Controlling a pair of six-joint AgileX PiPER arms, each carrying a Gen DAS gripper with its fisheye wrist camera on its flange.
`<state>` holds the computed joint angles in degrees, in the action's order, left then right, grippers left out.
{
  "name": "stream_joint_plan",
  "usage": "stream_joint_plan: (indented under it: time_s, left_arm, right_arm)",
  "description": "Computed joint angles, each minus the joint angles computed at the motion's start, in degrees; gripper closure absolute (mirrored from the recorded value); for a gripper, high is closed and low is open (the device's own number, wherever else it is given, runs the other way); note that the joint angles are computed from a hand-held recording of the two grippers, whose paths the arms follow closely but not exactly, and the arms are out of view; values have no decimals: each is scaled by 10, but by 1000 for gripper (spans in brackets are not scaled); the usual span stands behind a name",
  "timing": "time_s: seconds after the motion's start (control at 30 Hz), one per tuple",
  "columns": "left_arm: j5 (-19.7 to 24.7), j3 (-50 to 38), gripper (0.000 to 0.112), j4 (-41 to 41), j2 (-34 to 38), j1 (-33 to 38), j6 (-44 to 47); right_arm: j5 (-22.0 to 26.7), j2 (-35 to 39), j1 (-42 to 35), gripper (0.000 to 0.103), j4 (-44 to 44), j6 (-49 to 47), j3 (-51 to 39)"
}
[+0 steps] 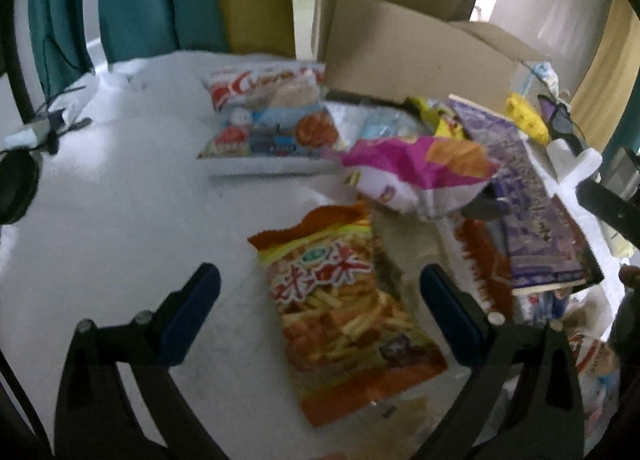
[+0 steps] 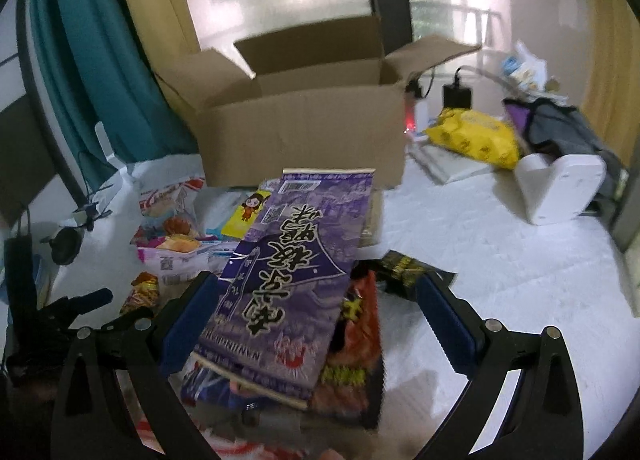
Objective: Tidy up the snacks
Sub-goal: 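Grasp the orange fries bag with left tool while right tool grasps purple bag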
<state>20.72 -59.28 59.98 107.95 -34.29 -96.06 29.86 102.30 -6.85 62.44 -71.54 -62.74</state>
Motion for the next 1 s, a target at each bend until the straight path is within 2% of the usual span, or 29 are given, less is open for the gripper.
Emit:
stream_joint_plan:
  time_s: [0.07,0.13,0.3,0.4,0.53,0.63,0.7,0.73,0.77,0.87,1.0]
  left_arm:
    - [-16,-6,24,-37,10,12,41]
    - [-37,2,27,-27,11,20,26]
    - [-13,-7,51,-15,18,11,22]
    - [-14,-4,57,3,18,9,9]
    - [-30,11,64,44,7,11,-39]
    - [-32,24,66,79,-6,7,-77]
    - [-22,30,66,112,-16,-2,-112]
    - [-14,35,66,132,-24,-7,-131]
    - [-9,41,67,149,-30,-11,-149]
    - [10,50,67,176,-49,-25,-174]
    - [36,62,67,201,-73,-41,-197]
  right_arm:
    - [6,17,7,2,-11,14,-20]
    - [11,33,14,2,-23,23,-39]
    - [16,85,41,2,-118,116,-103]
    - [13,110,59,4,-172,170,-124]
    - [-16,108,72,19,-180,168,-104]
    - [-28,93,64,35,-139,122,-84]
    - [-27,83,55,56,-119,100,-76]
    - [-28,76,50,60,-105,82,-68]
    - [-28,71,48,71,-100,73,-64]
    - [-32,43,39,79,-57,20,-35]
    - [-30,9,29,81,-8,-33,-8]
